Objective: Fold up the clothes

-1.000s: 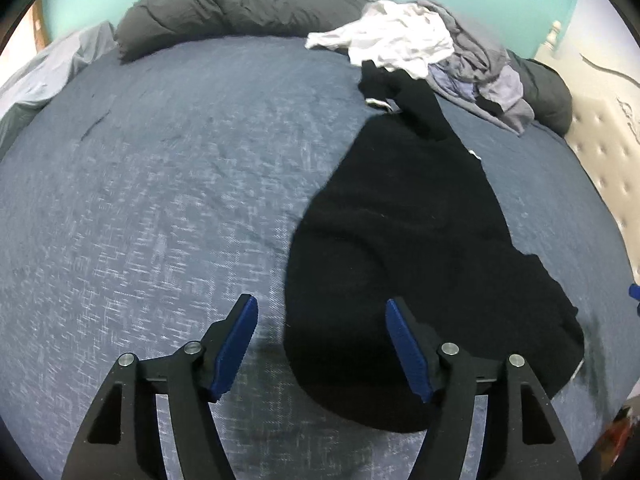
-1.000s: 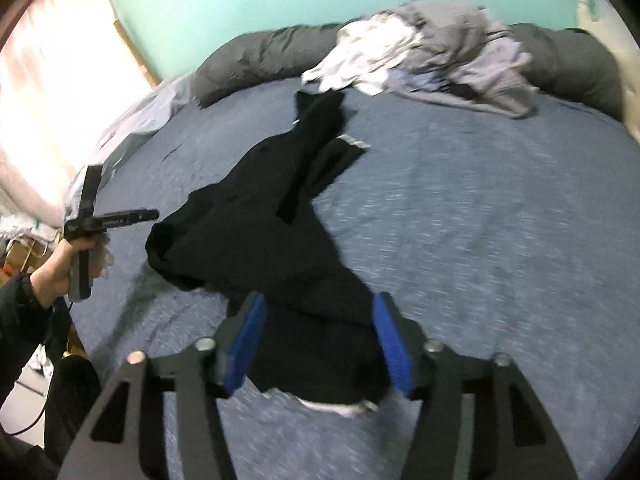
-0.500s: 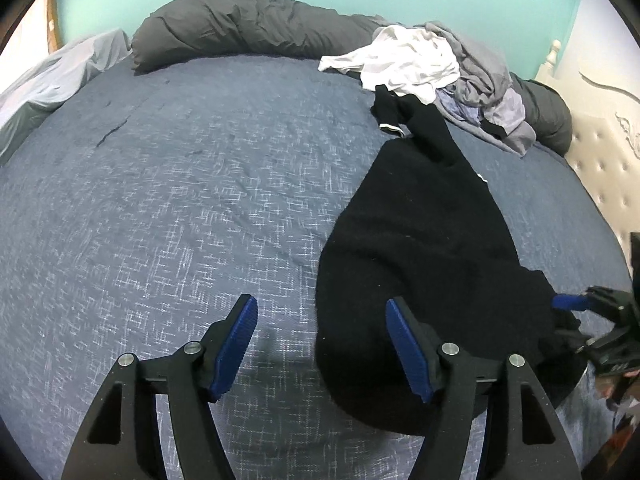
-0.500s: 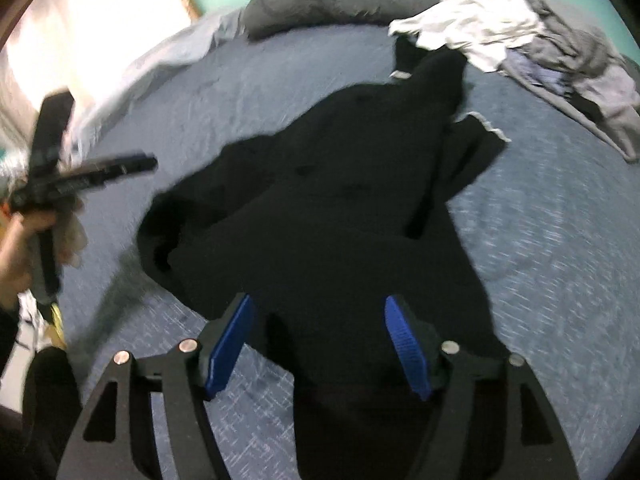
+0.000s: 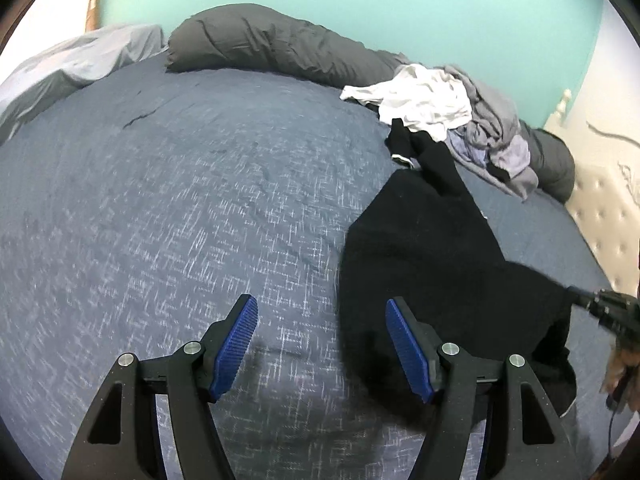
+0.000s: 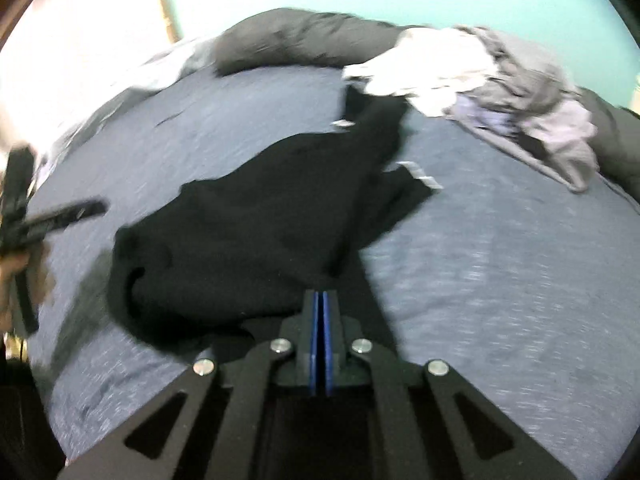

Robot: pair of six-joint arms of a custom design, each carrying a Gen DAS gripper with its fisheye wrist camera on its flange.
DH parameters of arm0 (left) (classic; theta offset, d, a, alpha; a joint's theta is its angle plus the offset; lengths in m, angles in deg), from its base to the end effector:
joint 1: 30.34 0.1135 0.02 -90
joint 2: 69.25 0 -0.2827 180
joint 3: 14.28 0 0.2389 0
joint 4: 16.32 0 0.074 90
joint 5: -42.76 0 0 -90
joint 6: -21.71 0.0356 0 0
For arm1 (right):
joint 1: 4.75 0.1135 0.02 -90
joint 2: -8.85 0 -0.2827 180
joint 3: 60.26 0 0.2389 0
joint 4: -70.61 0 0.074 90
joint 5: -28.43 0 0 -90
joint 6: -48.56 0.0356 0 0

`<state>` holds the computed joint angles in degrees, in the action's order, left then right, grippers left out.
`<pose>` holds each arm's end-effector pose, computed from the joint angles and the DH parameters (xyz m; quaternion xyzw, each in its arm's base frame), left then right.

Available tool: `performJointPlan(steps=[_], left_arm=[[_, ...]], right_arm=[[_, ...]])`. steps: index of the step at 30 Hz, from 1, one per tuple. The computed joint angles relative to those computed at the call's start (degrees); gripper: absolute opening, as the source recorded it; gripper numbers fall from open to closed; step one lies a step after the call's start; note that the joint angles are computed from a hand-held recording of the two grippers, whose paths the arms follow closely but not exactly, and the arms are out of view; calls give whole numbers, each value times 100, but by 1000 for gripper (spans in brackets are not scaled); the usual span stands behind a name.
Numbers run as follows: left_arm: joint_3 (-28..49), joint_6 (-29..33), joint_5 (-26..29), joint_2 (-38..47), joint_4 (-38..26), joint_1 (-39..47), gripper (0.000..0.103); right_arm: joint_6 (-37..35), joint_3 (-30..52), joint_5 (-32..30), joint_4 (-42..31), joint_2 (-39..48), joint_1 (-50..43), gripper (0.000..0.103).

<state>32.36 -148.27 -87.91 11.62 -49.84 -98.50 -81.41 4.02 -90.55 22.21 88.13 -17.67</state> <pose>0.1000 -0.1871 0.1648 -0.1614 0.9083 -0.0804 0.3775 0.2429 -0.0380 0.2354 -0.2763 0.9026 0.1188 0.3079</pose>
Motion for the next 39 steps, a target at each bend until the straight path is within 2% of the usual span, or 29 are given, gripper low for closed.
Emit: performJointPlan(steps=[4, 7, 10, 15, 18, 21, 23, 26, 28, 29, 32, 35, 37, 39], left_arm=[[-75, -331, -50, 217, 114, -271, 71], [-143, -281, 41, 387, 377, -269, 71], [-230, -281, 94, 560, 667, -303, 71], [-261, -115, 252, 797, 1038, -263, 71], [-224, -25, 220, 805, 1032, -245, 71], [-221, -8, 199, 750, 1011, -201, 71], [-252, -40, 168, 697, 990, -214, 71], [-308, -103, 148, 634, 965, -252, 71], [-378, -149, 160, 587, 1015, -277, 72], [-403, -176, 174, 567, 1026, -284, 76], [-409, -255, 121, 525, 943, -354, 80], [-409, -289, 81, 489, 878, -386, 80], [-437, -323, 77, 464, 901, -391, 80], [-459, -314, 84, 462, 942, -379, 80]], right_arm=[[-160, 478, 221, 117, 491, -712, 2], [-154, 702, 541, 382, 978, -1160, 2], [67, 978, 848, 347, 1436, -1522, 2], [687, 1084, 688, 291, 1115, -1927, 3], [486, 997, 238, -219, 493, -1804, 7], [213, 677, 56, -680, -218, -1268, 34], [168, 233, -44, -865, -895, -797, 67], [381, -230, 3, -971, -1507, -127, 68], [695, -619, 372, -858, -1899, 629, 72], [911, -852, 710, -639, -2075, 1087, 76], [1357, -1287, 1481, -80, -2254, 2133, 77], [1638, -1664, 2700, 613, -1923, 3265, 77], [1482, -1789, 2946, 910, -1737, 3395, 75], [1252, -1833, 2951, 1132, -1615, 3200, 51]])
